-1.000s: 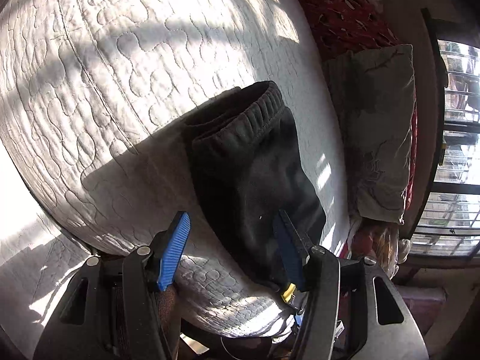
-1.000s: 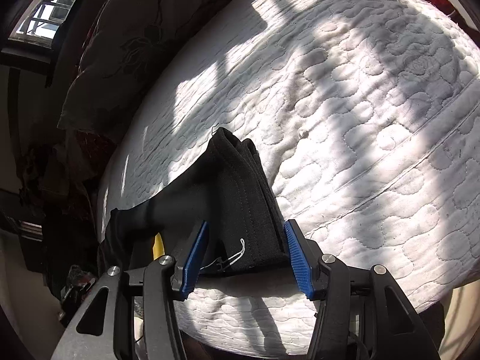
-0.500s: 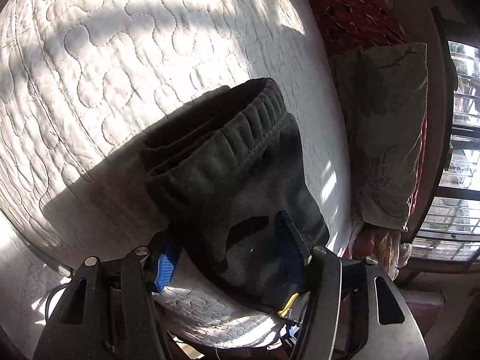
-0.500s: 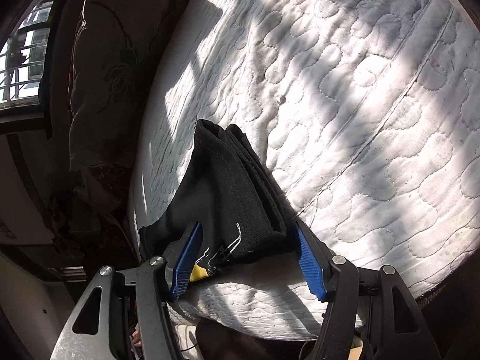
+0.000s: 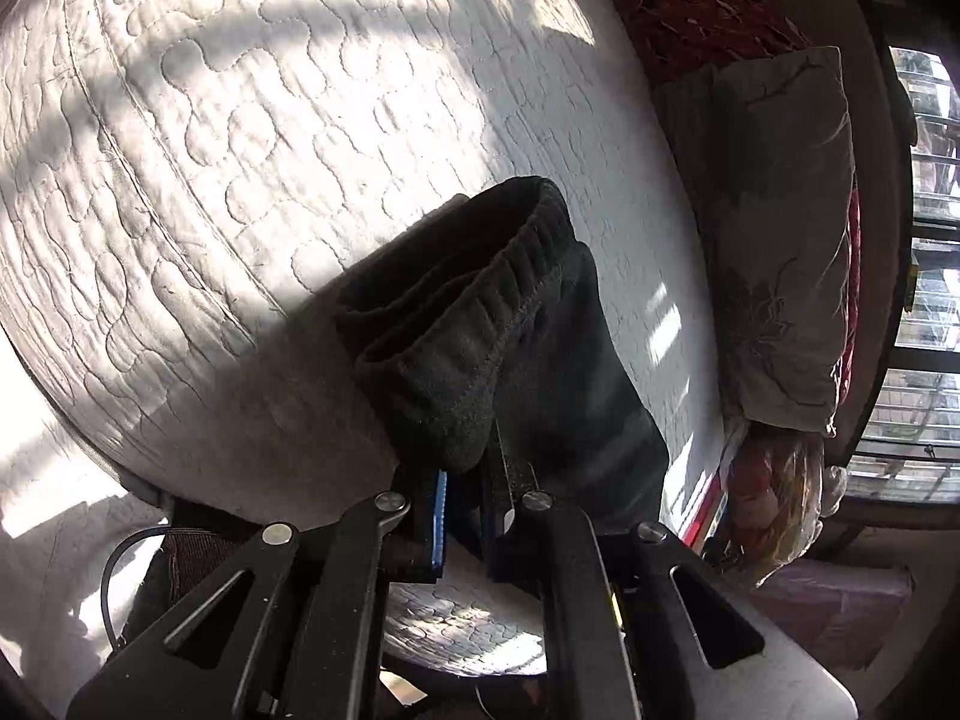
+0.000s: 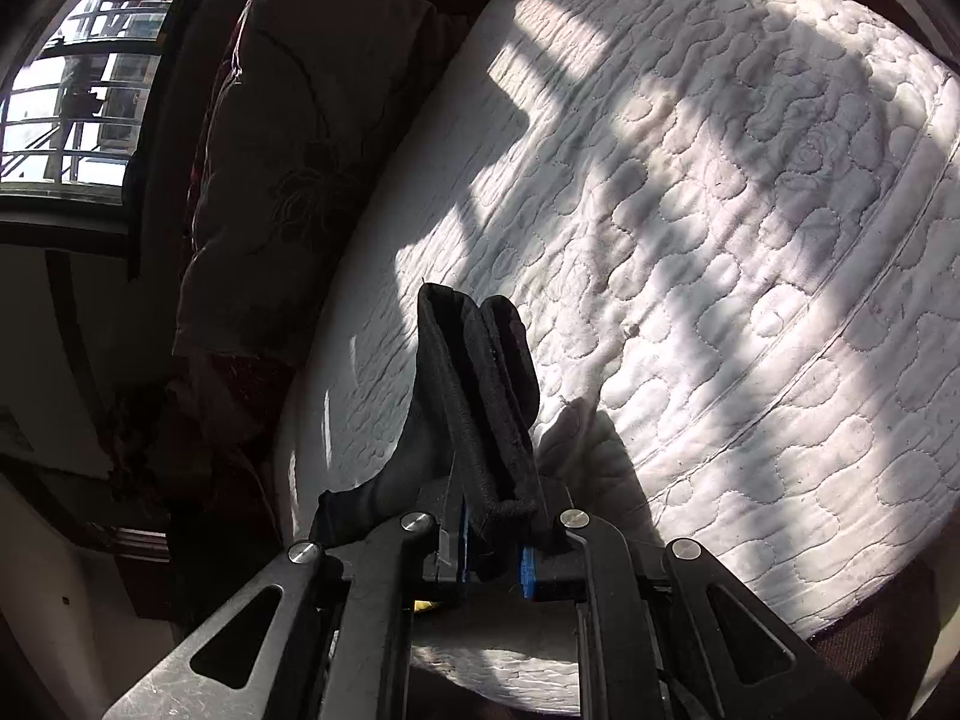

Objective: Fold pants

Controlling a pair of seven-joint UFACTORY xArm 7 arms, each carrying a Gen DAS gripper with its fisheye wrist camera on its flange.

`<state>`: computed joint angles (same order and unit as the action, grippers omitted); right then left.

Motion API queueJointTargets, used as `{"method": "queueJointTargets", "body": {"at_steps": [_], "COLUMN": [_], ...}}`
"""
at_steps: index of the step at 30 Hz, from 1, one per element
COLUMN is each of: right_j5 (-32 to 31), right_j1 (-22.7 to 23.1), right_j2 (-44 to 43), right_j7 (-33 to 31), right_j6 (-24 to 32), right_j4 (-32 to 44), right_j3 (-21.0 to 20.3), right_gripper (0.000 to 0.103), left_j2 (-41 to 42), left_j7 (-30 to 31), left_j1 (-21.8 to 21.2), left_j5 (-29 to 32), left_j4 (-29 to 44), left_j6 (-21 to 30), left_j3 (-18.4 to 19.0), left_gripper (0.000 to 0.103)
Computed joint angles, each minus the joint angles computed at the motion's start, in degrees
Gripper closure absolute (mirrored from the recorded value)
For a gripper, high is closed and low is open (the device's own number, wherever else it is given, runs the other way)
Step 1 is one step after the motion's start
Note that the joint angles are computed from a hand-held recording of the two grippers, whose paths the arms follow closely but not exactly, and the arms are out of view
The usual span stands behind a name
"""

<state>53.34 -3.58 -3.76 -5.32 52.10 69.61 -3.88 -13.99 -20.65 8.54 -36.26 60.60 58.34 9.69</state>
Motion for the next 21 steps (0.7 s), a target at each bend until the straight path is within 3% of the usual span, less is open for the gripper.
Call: {"method": "queueJointTargets", "body": {"at_steps": [7,10,13,16,19,20,21], "right_j5": [-11.17,-11.23,-13.69,-15.79,-15.13,-15.06,-15.29], "right_j1": [-2.22,-1.91,-2.47,-2.87,-2.88,-2.76,-2.71], "right_j2": [2.08,0.84,0.09,-1.64,-1.44,-0.04,1.08], "right_j7": [1.79,0.35,1.22,1.23,-0.22,-0.70,-1.02], "right_j6": [0.57,-0.91,1.64,-0.07,-1.03,-0.08,0.51], "right_j4": [-0.63,-2.25,-0.82,-0.30,1.75,3.88,5.25], "right_j3": [-0.27,0.11,-0.55,-1.12,-1.76,-1.80,-1.58], "right_gripper": [0.089,0.082,0.075,0.072,0.052,0.045,0.045], "left_j2": [1.83,0.45,-2.57,-5.55,-2.61,-0.96,1.26], "left_j7": [0.59,4.02,6.65,7.07,8.06,8.03,8.67], "left_j1": [-0.19,0.09,0.55,0.77,-0.19,-0.47,-0.85], "left_j5": [-0.29,-0.60,1.03,5.04,8.83,9.47,9.47], "left_j4": [0.26,0.89,0.40,0.37,5.41,7.30,9.60], "left_j6": [1.44,4.11,5.31,3.01,1.29,1.12,1.28], "left_j3": [-0.63,0.27,0.72,-0.04,-0.74,-0.91,-0.88], "left_gripper": [0.097,0.097,0.093,0.093,0.093,0.088,0.084]}}
